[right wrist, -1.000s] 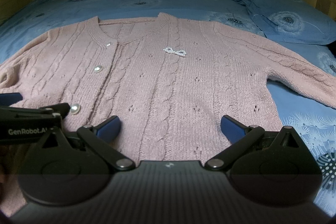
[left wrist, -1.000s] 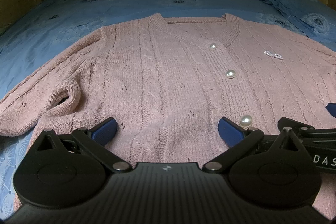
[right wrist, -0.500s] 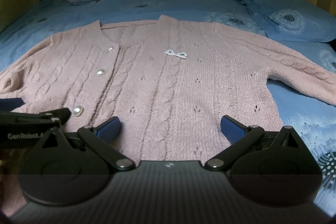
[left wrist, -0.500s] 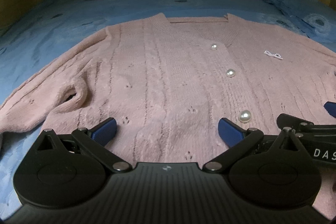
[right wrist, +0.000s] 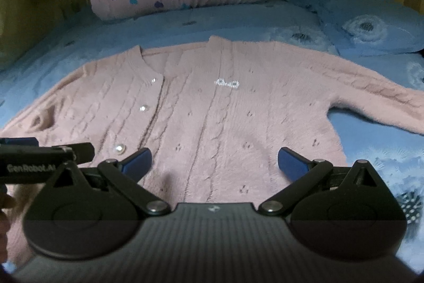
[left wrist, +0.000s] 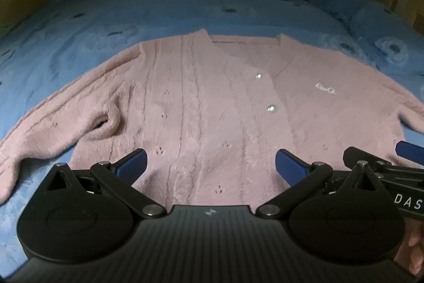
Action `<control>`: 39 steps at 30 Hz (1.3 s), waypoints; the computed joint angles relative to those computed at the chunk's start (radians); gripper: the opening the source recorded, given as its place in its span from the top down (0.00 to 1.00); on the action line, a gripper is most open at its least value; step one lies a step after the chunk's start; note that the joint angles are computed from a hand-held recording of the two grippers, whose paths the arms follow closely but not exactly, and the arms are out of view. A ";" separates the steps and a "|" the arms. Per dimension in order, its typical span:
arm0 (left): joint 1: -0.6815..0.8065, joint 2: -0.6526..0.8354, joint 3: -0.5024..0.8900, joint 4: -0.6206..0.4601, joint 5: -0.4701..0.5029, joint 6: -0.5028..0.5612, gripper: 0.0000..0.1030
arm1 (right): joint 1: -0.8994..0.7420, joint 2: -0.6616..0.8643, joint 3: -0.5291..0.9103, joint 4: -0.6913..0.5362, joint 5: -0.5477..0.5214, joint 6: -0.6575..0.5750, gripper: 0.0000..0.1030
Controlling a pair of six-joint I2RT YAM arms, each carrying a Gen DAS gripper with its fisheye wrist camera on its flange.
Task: Fold small clothes
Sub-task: 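Move the right gripper to the sleeve cuff and close on it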
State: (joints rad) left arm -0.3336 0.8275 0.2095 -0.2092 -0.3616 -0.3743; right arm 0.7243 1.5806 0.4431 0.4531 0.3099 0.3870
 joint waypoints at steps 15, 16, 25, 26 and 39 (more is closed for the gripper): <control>-0.014 -0.081 0.089 -0.157 -0.026 -0.020 0.00 | -0.365 -0.316 0.027 -0.289 -0.233 -0.095 0.00; -0.018 -0.070 0.089 -0.150 -0.030 -0.022 0.00 | -0.405 -0.323 0.035 -0.305 -0.246 -0.122 0.00; -0.068 0.068 0.111 -0.063 -0.056 -0.071 0.00 | -0.814 -0.222 0.138 -0.380 -0.414 -0.320 0.00; -0.075 0.088 0.114 -0.050 -0.062 -0.076 0.00 | -0.853 -0.198 0.155 -0.380 -0.427 -0.340 0.00; -0.112 0.350 0.150 0.102 -0.101 -0.117 0.00 | -1.192 0.187 0.409 -0.333 -0.527 -0.577 0.00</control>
